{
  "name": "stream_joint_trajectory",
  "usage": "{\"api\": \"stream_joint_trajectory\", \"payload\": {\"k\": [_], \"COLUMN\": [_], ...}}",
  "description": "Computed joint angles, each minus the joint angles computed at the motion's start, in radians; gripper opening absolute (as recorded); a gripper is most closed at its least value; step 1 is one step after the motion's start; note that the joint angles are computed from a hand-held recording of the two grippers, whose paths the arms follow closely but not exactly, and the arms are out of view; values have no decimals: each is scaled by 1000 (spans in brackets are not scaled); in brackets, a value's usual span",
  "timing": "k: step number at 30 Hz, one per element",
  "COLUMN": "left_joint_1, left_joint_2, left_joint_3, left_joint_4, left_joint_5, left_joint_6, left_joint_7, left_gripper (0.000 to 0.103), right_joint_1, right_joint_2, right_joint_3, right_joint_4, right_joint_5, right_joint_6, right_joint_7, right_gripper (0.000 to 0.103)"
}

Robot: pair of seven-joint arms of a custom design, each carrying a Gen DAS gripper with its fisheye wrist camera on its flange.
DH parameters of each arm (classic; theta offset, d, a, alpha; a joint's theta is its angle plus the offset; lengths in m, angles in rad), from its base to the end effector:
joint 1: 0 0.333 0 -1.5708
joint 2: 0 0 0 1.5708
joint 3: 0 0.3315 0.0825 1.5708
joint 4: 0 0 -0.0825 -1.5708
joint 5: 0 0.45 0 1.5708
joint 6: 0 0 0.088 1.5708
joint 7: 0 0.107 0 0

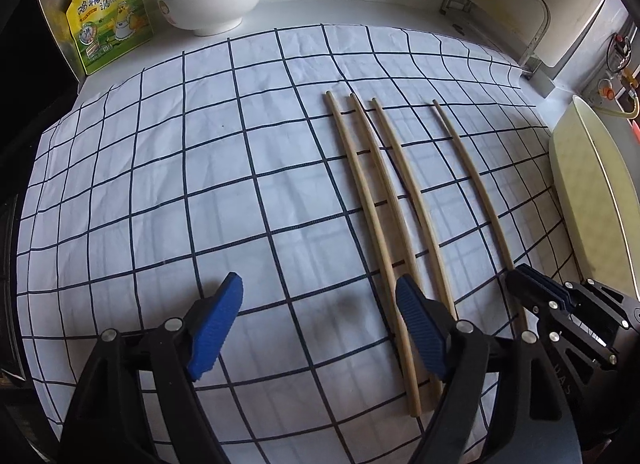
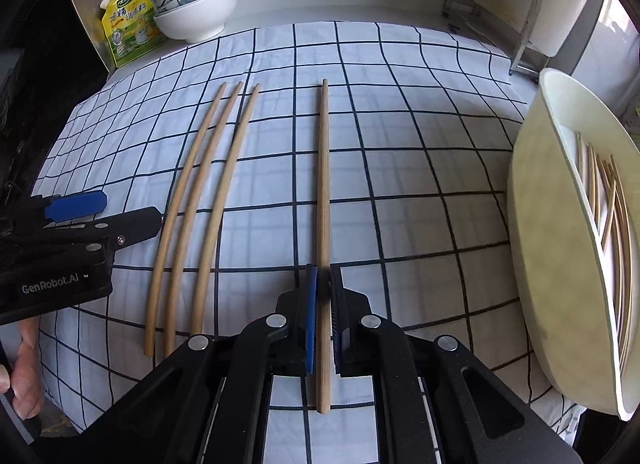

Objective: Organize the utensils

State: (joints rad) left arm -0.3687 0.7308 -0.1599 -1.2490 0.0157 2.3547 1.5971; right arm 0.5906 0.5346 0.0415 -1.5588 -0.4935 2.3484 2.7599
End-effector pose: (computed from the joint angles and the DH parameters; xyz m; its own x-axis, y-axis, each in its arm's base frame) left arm 0.7515 -0.3957 0.3594 -0.4942 -0.8654 0.0821 -0.8204 0.4331 -0.3734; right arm 0.6394 0.4538 0.3434 -0.2520 -0.9673 -0.0276 -0.8690 0.2387 -0.4333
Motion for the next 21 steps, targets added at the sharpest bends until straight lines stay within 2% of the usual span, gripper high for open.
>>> {"api": "stream_joint_trajectory", "payload": {"k": [3,5,13,16,21], "left_joint_1": [-10,-17,-42,-55,-71], "left_joint_2": [7,15,48,58,81], "left_joint_3": [8,13,26,39,55], "left_joint_4": [7,18,61,75,103], "left_joint_5": [10,19,56,76,110], "left_joint_6": [-1,-1,-3,-5,-9], "left_joint_7": [-15,-26,-53,-77,-114], "left_gripper": [77,78,78,82,86], "right_joint_1": [-1,-1,1,0,0], "right_joint_2": [-9,-12,-14,-13,-6], "right_joint_3": [-1,-4,-9,-9,-10], "right_joint_4": [-13,-16,-13,-10,1], "right_joint_5": [2,-1,-27,-29,-31], "right_joint_6": [7,9,6,5,-5], "right_joint_7": [9,20,40,41,42], "right_gripper": [8,23,31,36,36]}}
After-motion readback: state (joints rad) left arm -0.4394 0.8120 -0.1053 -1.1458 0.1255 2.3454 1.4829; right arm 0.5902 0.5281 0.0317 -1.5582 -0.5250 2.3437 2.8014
